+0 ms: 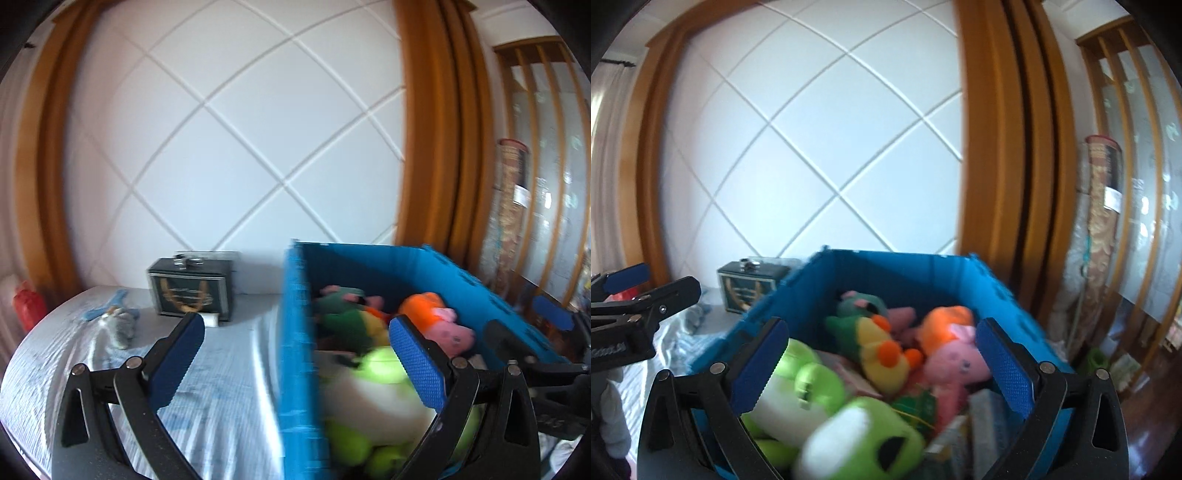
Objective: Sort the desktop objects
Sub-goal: 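Move both grippers back to the pill bottle and grey plush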
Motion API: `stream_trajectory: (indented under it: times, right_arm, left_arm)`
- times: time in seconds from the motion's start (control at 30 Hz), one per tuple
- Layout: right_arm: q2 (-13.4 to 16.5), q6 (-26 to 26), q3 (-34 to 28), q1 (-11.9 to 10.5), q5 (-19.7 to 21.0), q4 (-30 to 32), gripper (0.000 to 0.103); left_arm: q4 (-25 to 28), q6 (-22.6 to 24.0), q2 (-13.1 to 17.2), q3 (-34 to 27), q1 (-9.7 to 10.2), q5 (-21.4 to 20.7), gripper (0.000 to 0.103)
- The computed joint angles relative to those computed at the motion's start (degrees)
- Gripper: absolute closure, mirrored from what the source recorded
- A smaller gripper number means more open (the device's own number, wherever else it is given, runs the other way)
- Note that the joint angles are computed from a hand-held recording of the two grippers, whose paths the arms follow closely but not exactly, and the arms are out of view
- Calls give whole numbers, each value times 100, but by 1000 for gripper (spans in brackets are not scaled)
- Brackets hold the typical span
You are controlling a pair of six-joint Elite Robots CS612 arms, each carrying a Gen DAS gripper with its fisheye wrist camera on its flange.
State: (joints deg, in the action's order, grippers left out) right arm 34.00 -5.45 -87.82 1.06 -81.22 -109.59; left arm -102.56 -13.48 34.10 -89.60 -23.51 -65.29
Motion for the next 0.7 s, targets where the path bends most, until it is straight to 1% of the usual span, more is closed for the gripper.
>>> stream_trajectory:
  times: [0.1, 0.17, 0.27, 0.37, 0.43, 0.53, 0.63, 0.7]
  right_arm:
    - [-80, -15, 150, 204, 161, -169, 0]
    - [-154, -41, 298, 394, 109, -304, 0]
    - [-290, -24, 593, 729, -211, -555, 0]
    - [-495, 124, 1014, 1036, -389, -727, 0]
    - [-663, 290, 1382, 1236, -495, -838, 0]
    - [-966, 585, 2088, 1514, -646, -889, 0]
    - [-1269, 751, 2813, 1737, -746, -866, 0]
    - [-1533, 877, 3454, 1864, -753, -927, 0]
  left_arm:
    - [126, -187, 74, -99, 263, 87, 1]
    - [147, -256, 133, -148, 455, 75, 1]
    - [183, -278, 202, -180, 842, -266, 1]
    - [243, -249, 219, -130, 1232, -607, 1]
    - [293, -197, 218, -57, 1521, -831, 1]
    - [423, -187, 211, 66, 1919, -1016, 1]
    - [568, -197, 177, 294, 2293, -1105, 1]
    - [673, -240, 142, 478, 2508, -1145, 1]
